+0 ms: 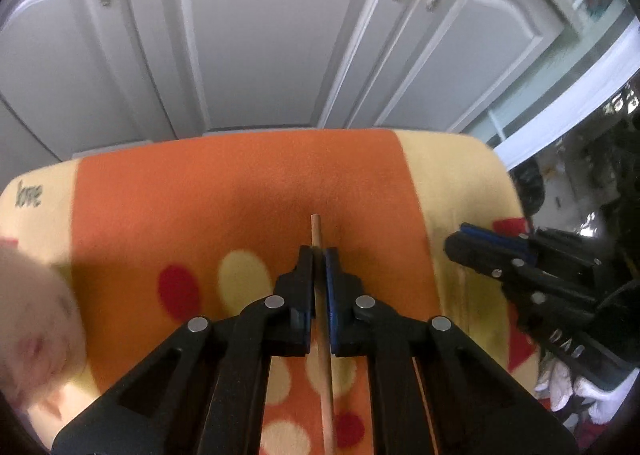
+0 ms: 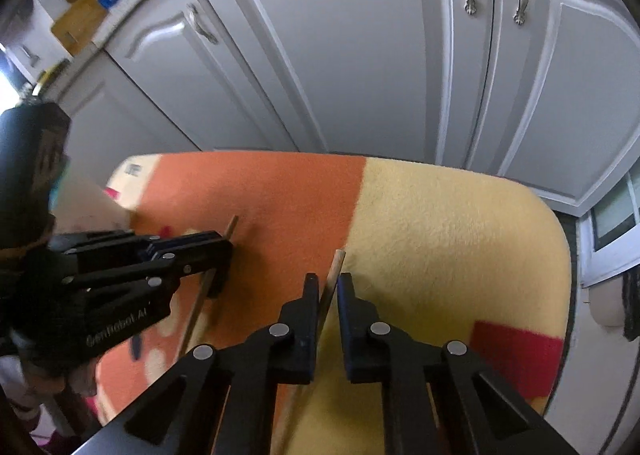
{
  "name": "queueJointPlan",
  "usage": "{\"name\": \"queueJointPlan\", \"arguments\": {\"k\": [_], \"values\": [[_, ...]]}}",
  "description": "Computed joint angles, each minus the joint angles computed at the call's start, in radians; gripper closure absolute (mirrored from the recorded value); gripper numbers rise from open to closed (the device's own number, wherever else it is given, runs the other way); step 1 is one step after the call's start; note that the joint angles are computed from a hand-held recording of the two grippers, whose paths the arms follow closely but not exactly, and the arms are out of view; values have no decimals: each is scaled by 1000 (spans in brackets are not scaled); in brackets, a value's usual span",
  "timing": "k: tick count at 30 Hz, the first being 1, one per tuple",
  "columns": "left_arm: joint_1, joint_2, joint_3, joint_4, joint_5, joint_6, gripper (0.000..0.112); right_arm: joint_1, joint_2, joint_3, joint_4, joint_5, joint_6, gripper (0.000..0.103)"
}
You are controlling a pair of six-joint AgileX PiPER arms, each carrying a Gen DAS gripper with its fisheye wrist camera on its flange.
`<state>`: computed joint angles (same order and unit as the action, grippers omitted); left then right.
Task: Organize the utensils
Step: 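Grasp a wooden chopstick with the left gripper while the right gripper grasps the other chopstick, then lift both chopsticks upright and carry them over the teal cup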
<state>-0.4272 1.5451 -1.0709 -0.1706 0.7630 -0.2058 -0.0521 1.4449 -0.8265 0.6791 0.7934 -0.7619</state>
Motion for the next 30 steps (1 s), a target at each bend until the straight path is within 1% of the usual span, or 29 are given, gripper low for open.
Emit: {"name": "queueJointPlan", "arguments": {"k": [1, 5, 8, 13, 19, 20, 23, 27, 30], "values": [[6, -35, 22, -17, -8, 3, 108, -21, -30, 10, 31, 28, -25, 95], [1, -180, 66, -24, 19, 3, 108, -88, -117, 18, 96, 147, -64, 96], [2, -287, 94, -18, 50, 0, 108, -83, -179, 23, 134, 203, -55, 97], [30, -455, 114, -45, 130, 20, 108, -47, -358, 26, 115, 290, -14, 98], [71, -581, 110, -71, 210, 48, 108, -37, -524, -10, 94, 402, 39, 98], [71, -599, 102, -65, 225, 42, 108, -32, -547, -19, 88, 414, 51, 98], [90, -639, 87, -71, 262, 50, 108, 7, -582, -29, 78, 412, 90, 98], [130, -683, 49, -78, 315, 75, 108, 77, -608, -50, 43, 390, 147, 98], [197, -714, 15, -110, 372, 125, 108, 132, -616, -78, 12, 375, 195, 98]]}}
